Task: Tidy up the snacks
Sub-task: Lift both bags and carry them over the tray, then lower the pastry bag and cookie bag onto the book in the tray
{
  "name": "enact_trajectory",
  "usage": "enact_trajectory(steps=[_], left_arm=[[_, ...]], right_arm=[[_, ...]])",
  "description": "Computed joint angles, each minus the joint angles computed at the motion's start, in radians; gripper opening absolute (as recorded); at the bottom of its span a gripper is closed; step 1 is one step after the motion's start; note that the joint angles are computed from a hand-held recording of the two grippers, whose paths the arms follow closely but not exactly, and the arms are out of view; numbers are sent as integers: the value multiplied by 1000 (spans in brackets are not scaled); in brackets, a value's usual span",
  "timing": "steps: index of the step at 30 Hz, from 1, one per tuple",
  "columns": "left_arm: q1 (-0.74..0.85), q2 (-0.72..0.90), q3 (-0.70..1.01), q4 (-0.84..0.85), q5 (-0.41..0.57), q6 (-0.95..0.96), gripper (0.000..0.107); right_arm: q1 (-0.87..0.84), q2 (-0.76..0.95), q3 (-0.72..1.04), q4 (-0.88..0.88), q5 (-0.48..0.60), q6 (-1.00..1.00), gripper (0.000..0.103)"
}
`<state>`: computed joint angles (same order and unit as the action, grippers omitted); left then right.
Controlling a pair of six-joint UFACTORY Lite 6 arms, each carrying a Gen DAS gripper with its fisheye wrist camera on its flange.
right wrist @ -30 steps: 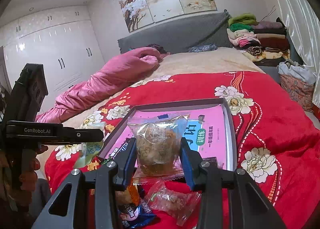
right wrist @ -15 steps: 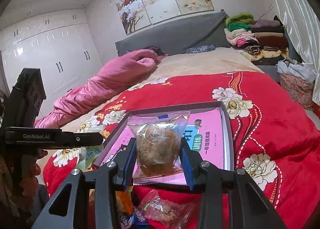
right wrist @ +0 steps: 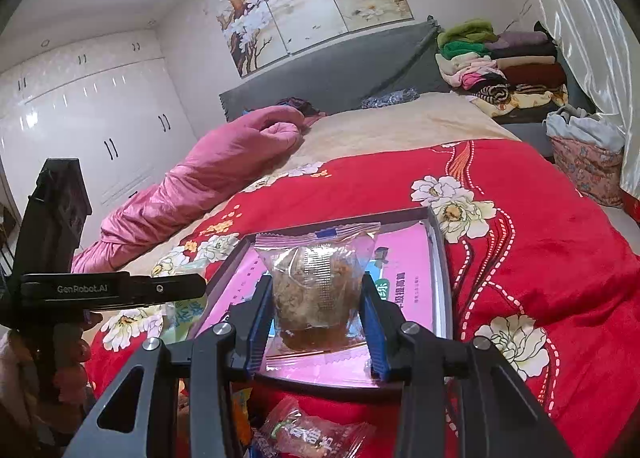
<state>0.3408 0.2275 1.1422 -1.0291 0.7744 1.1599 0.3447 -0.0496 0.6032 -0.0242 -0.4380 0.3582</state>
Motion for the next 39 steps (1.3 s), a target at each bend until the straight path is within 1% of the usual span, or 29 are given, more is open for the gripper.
enact_trajectory(steps=[14, 20, 25, 39], left_arm=[[-86, 108, 57, -13, -87, 0, 43], [-119, 134, 68, -23, -117, 19, 43], [-139, 163, 83, -15, -135, 16, 43], [-138, 242, 114, -8, -153, 30, 43]], right_arm=[[-94, 50, 35, -113, -2, 108, 42], [-116, 86, 70, -127, 15, 124, 42], [-117, 145, 116, -172, 35, 165, 42], [-38, 293, 231, -277, 84, 213, 42]])
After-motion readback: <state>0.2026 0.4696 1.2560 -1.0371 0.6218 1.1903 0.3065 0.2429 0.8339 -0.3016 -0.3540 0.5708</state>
